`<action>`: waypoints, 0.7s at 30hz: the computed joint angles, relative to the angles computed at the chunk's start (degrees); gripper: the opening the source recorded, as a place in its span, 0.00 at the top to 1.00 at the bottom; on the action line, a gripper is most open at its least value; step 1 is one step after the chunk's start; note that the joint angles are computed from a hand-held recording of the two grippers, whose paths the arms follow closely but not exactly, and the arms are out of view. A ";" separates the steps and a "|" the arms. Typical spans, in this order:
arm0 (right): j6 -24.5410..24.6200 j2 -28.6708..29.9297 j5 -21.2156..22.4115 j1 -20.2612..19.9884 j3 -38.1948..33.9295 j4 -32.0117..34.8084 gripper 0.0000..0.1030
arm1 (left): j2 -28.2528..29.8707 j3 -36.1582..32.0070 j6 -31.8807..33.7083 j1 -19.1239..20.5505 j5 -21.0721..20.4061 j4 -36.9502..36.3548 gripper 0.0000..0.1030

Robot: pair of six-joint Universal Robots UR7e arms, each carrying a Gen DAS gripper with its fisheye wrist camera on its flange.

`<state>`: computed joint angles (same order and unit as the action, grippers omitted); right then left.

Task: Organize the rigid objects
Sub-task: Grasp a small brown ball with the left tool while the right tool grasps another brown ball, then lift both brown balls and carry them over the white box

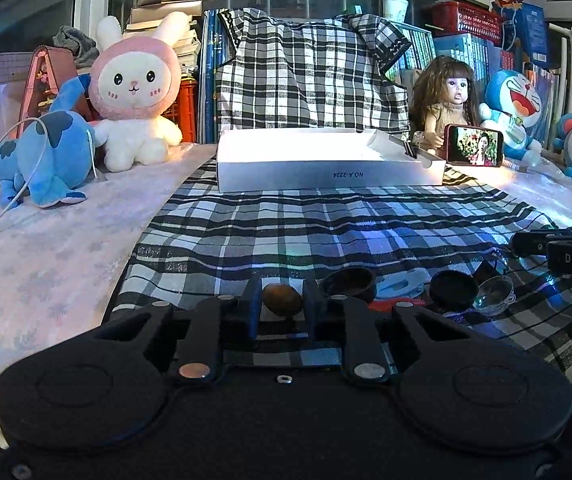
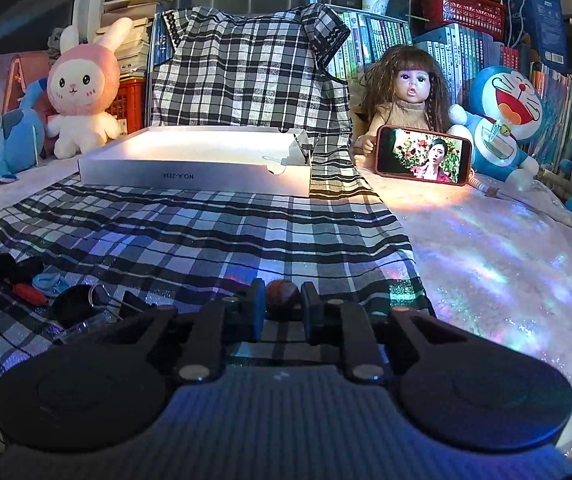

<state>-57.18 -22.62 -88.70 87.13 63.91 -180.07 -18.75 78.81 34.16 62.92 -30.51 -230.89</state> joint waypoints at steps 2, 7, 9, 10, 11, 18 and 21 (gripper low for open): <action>0.26 -0.06 0.15 0.02 -0.03 0.07 0.79 | -0.02 -0.23 0.04 -0.05 -0.14 0.06 0.80; 0.51 -0.04 0.44 0.14 -0.40 0.59 0.81 | -0.26 -0.48 -0.32 -0.14 -0.36 0.75 0.80; 0.37 0.02 0.08 0.23 -0.55 0.77 0.80 | -0.24 -0.79 -0.54 -0.11 -0.20 1.08 0.80; 0.33 0.14 -0.33 0.31 -0.78 1.01 0.79 | -0.24 -0.88 -0.72 -0.08 -0.14 1.31 0.80; 0.58 0.25 -0.52 0.33 -0.98 1.11 0.77 | -0.23 -0.93 -0.88 -0.05 -0.11 1.44 0.80; 1.11 0.94 -0.83 0.36 -2.11 1.58 0.68 | -0.23 -0.86 -1.04 0.07 -0.25 1.82 0.80; 0.01 1.51 -1.19 0.47 -2.50 0.94 0.66 | -0.26 -1.10 -1.38 0.25 -0.32 2.43 0.80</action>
<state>-57.18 -21.12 -89.88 87.61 61.41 -179.13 -19.01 77.71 32.78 63.17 -30.83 -228.46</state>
